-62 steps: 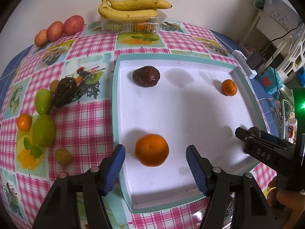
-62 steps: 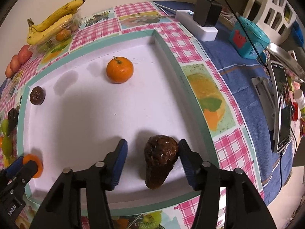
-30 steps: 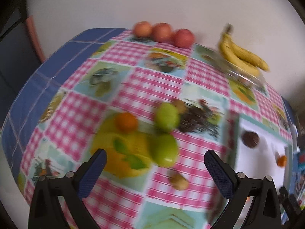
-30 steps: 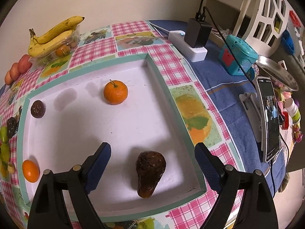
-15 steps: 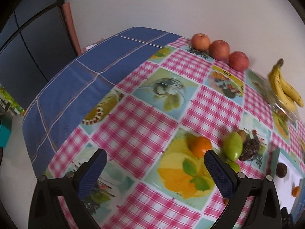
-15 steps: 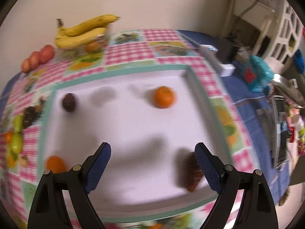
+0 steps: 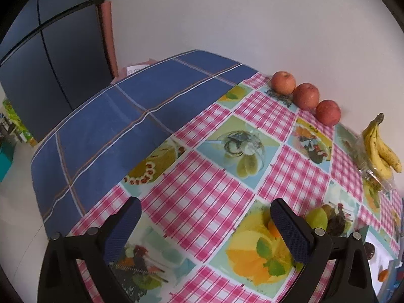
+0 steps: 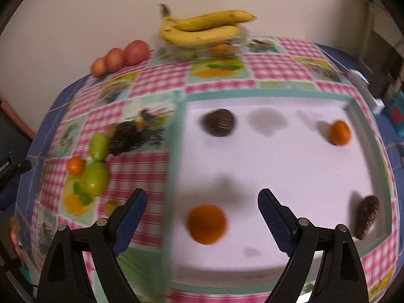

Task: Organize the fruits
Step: 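Move both open tools back toward the fruit pile beside the tray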

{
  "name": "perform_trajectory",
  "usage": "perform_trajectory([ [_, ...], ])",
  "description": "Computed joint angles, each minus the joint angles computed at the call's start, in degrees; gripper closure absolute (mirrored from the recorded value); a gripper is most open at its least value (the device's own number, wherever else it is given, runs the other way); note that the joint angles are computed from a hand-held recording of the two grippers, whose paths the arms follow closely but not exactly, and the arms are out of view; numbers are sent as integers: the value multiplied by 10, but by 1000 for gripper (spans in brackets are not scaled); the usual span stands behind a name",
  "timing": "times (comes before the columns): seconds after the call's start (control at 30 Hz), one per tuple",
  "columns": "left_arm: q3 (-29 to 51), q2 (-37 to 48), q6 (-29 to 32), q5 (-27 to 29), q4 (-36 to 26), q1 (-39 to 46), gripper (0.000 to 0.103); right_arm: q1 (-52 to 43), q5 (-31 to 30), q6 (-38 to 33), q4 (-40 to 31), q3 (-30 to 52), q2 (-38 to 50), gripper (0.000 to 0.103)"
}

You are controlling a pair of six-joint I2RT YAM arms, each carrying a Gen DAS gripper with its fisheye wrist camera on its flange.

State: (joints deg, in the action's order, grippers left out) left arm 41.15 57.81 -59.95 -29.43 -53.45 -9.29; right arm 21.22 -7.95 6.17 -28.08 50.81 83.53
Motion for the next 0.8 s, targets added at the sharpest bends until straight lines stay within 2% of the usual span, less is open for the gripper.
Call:
perform_trajectory([
  [0.17,-6,9,38,14,54,-3,0,32,-10,10,5,18,5,13],
  [0.37,-16,29,108,113,125,25,0,76,-6,5,11,33,7,13],
  [0.63,-4,41,163,114,143,22,0,119,10,3,16,49,34,13],
  [0.73,-8,33,178,135,156,35,1,123,9,9,18,52,43,16],
  [0.8,-12,34,187,156,168,42,2,127,10,14,19,54,49,24],
])
